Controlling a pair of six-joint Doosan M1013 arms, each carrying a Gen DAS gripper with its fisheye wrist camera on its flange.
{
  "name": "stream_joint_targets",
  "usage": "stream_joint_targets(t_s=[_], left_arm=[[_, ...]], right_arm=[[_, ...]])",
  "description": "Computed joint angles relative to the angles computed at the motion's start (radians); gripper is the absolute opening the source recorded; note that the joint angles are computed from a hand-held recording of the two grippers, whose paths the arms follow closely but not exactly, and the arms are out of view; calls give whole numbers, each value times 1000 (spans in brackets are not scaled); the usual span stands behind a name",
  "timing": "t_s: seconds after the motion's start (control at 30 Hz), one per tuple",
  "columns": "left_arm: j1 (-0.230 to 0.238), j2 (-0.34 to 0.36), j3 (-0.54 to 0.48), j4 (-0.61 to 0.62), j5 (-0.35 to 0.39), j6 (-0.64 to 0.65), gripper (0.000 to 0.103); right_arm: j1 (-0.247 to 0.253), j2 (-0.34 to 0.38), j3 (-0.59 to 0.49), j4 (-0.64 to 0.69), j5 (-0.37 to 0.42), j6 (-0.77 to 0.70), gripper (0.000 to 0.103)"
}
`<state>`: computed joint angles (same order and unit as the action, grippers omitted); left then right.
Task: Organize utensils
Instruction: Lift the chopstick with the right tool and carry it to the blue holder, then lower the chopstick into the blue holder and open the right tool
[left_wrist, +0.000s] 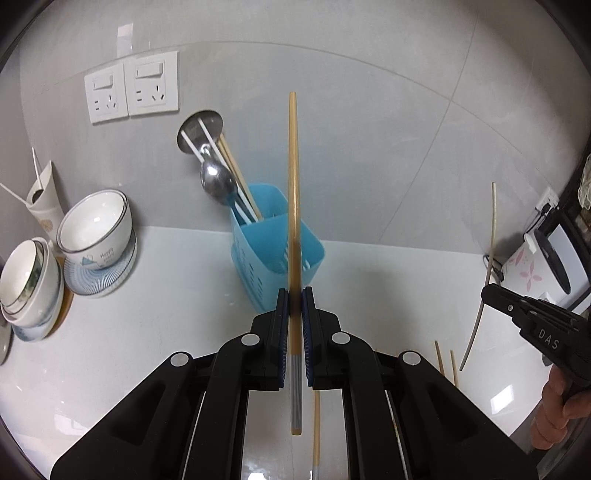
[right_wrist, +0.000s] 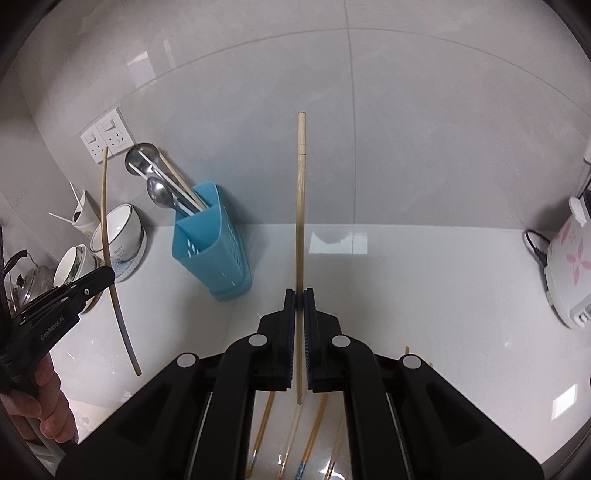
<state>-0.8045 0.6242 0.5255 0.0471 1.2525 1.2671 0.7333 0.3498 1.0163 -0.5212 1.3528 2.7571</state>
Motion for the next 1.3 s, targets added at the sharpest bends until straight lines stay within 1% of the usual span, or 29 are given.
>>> stream_joint_targets(t_s=[0.17,0.3,0.4,0.47,0.63,0.7,0.8,0.9,1.1,1.3], left_arm=[[13,40,-77,-3,-27,8,7],[20,66,-119,2,-70,7,7],[24,78,-128,13,-126,8,7],[23,76,-112,46,-185,-3,7],[29,103,-131,62,-254,-10,7],[29,102,-113,71,-302,-11,7],[30,95,-72,79,-395,-12,7],[28,106,-70,84,-437,1,7],[25,141,-99,78,-433,18,7],[26,190,-170,64,-359,25,7]], right_arm=[[-10,31,-47,-25,-12,-36,4],[-18,49,-72,-44,-33,-56,4],[-26,68,-100,-55,-40,-71,4],[-32,80,-117,-58,-48,-76,4],[-44,106,-152,-61,-68,-93,4],[-49,117,-165,-62,-73,-101,4],[-57,132,-183,-57,-72,-109,4],[-65,143,-198,-46,-72,-117,4],[-76,160,-215,-30,-76,-127,4],[-89,170,-224,-5,-75,-141,4]])
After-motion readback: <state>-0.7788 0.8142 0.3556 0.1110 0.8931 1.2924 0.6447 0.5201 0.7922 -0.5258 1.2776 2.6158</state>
